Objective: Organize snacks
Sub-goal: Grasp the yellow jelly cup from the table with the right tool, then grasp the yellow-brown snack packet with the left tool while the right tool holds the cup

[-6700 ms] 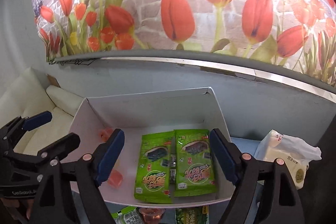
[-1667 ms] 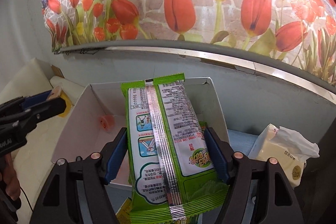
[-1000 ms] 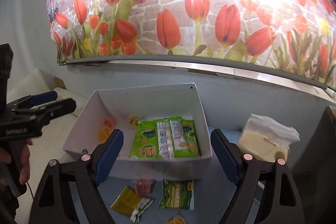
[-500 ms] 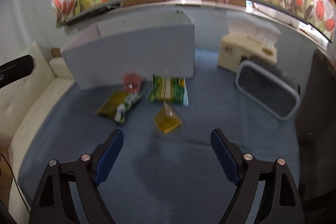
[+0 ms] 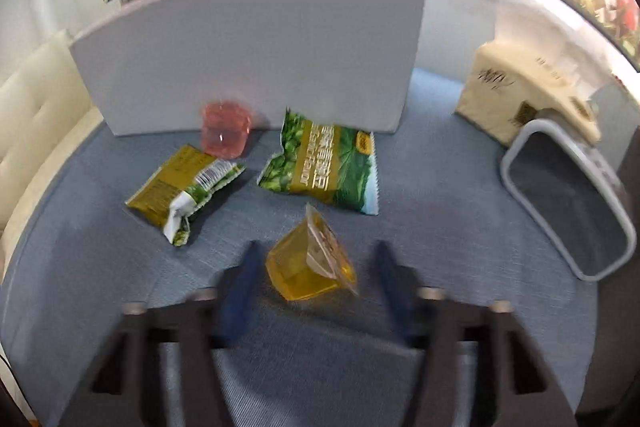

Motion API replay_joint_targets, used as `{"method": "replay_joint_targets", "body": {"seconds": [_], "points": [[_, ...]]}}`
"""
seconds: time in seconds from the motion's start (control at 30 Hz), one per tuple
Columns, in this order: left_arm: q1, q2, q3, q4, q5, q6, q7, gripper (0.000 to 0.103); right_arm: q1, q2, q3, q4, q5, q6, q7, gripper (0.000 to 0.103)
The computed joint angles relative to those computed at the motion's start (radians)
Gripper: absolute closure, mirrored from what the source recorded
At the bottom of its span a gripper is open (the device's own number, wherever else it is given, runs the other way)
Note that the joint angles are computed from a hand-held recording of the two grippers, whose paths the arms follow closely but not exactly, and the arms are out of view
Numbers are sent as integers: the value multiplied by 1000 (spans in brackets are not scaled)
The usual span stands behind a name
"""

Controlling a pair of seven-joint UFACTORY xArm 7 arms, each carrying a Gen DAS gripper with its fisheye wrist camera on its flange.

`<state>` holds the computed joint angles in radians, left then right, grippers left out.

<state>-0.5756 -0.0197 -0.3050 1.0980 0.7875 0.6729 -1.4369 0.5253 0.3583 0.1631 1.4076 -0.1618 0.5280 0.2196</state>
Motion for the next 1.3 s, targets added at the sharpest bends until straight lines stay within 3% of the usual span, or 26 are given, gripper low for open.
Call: {"method": "replay_joint_targets", "body": {"seconds": [0.23,0.57,0.7,0.83,0.93,1.0,1.1,1.2,1.27,1.3], "points": [[15,21,19,-11,-17,-32,-1,0,-14,-14,8,-26,26,-28,-29,59],[8,122,66,68,-20,-40,28,0,-110,-172,69,-194,253,-111,-162,63],[-12,219,103,168,-36,-4,69,0,-114,-288,69,-290,314,-125,-189,65],[-30,327,144,276,-104,6,138,0,-104,-395,57,-369,289,-121,-187,65],[-64,399,181,361,-136,85,162,1,-99,-413,56,-366,273,-105,-181,65],[-79,432,194,397,-154,113,186,3,-90,-438,48,-388,332,-113,-215,65],[-106,449,221,415,-145,121,177,8,-74,-454,40,-405,412,-137,-267,65],[-127,454,240,432,-128,143,148,21,-64,-462,43,-410,431,-151,-278,65],[-129,449,244,433,-121,151,137,43,-67,-466,50,-413,401,-155,-256,65],[-123,439,242,422,-122,134,135,47,-65,-470,51,-416,397,-155,-254,65]]}}
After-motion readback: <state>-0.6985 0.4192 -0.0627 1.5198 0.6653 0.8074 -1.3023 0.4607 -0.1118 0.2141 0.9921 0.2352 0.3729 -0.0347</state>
